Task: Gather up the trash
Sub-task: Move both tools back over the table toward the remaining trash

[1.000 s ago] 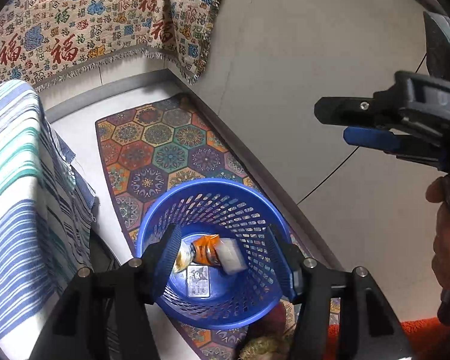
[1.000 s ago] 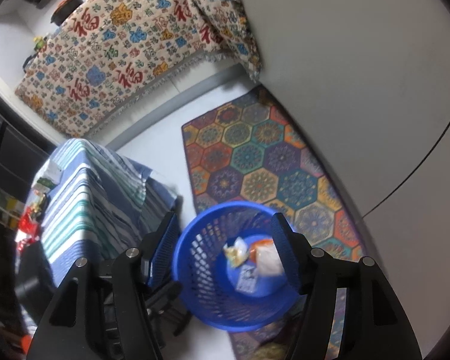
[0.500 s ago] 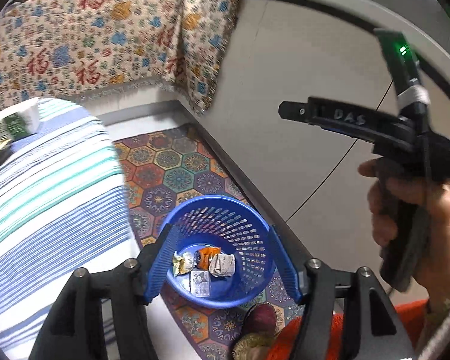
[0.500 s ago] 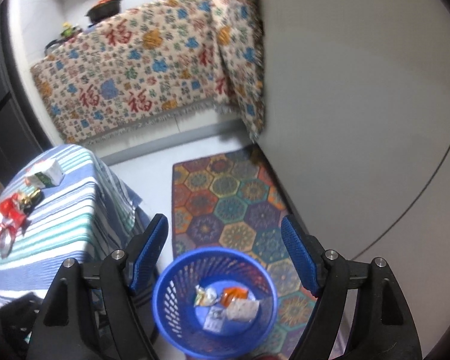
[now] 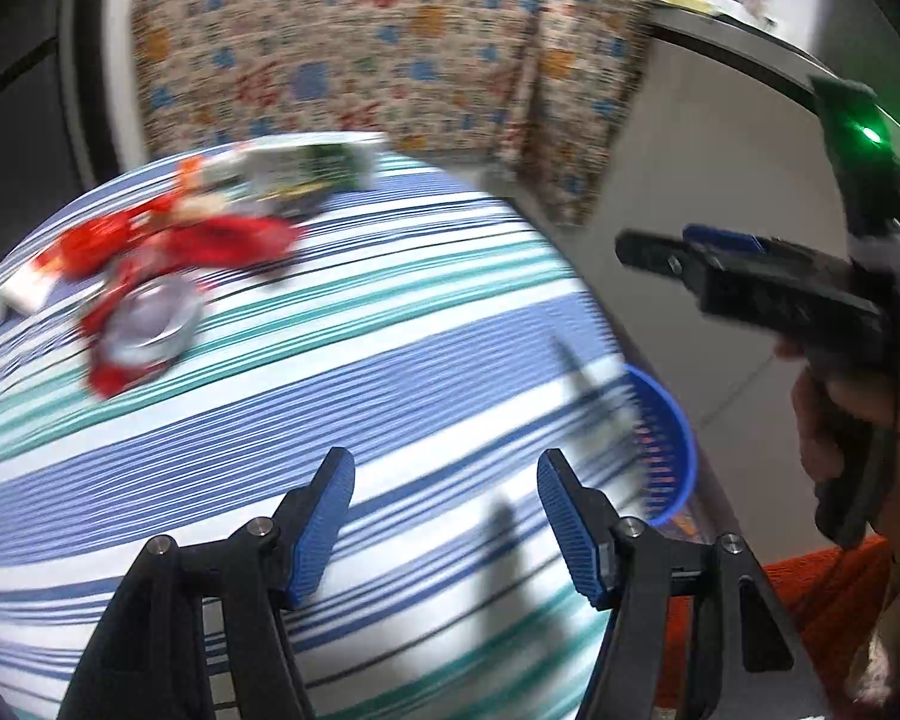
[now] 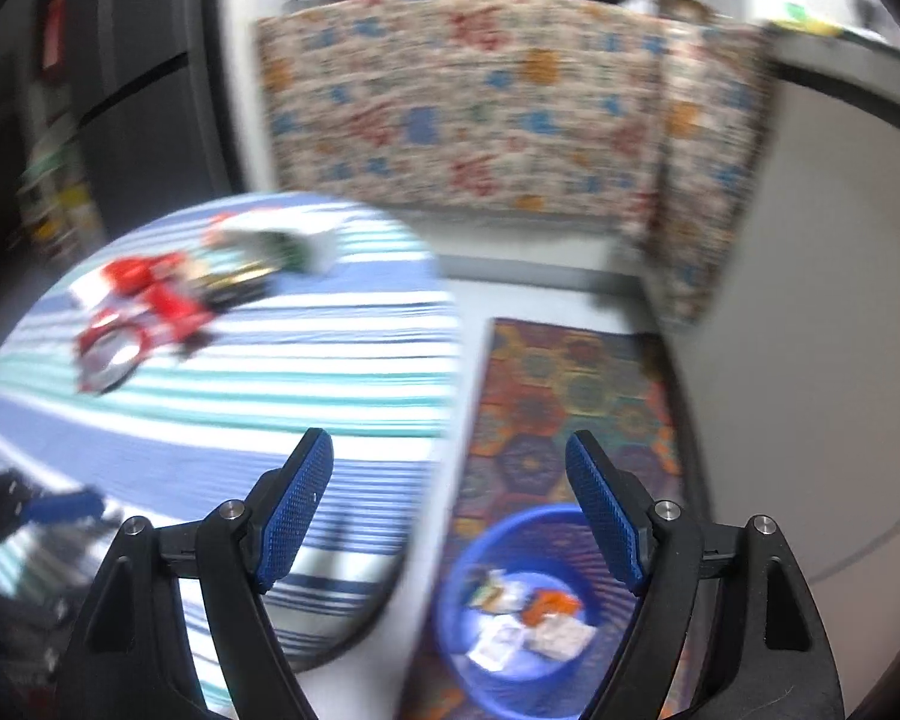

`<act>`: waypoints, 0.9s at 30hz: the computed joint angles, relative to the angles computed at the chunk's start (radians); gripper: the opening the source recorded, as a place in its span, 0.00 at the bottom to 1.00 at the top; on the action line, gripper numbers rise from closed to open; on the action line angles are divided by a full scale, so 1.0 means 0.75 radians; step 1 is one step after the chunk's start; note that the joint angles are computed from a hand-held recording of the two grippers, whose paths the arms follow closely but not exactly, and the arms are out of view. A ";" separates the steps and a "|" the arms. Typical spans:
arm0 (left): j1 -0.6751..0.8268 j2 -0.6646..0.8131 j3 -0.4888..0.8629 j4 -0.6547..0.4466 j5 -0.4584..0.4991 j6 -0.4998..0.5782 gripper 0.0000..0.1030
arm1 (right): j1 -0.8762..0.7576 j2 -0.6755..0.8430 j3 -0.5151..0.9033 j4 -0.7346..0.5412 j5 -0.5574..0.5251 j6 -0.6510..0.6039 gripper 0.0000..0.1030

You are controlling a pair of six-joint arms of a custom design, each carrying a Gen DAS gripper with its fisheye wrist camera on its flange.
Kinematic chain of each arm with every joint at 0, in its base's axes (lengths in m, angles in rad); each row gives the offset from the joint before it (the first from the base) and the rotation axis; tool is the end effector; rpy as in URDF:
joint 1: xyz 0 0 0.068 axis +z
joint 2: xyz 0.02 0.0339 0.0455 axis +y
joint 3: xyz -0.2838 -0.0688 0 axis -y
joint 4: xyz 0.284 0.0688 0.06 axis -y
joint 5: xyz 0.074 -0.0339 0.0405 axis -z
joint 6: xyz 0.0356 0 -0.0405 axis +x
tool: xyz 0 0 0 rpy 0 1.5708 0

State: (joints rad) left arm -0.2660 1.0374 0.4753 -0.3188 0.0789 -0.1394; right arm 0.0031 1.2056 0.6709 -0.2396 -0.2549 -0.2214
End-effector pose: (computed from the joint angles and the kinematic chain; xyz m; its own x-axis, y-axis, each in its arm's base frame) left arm 0.2093 -0.0599 0.1728 -0.7801 0.0690 -0.6218 0.2040 0.9676 -0.1486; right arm 0.2711 0.0098 0.2097 -0.6419 -0.2145 -0.7362 -0.3323 0.9430 0.0150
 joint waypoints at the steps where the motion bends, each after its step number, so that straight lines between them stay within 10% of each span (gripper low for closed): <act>1: 0.061 -0.028 -0.014 -0.023 0.022 0.031 0.63 | 0.067 -0.002 -0.009 -0.002 0.013 0.018 0.79; 14: 0.806 0.029 -0.001 -0.127 0.330 0.520 0.63 | 0.614 0.246 0.020 0.043 0.199 0.144 0.79; 27: 0.719 0.185 0.042 0.050 0.191 0.576 0.75 | 0.629 0.345 0.069 0.088 0.224 0.193 0.94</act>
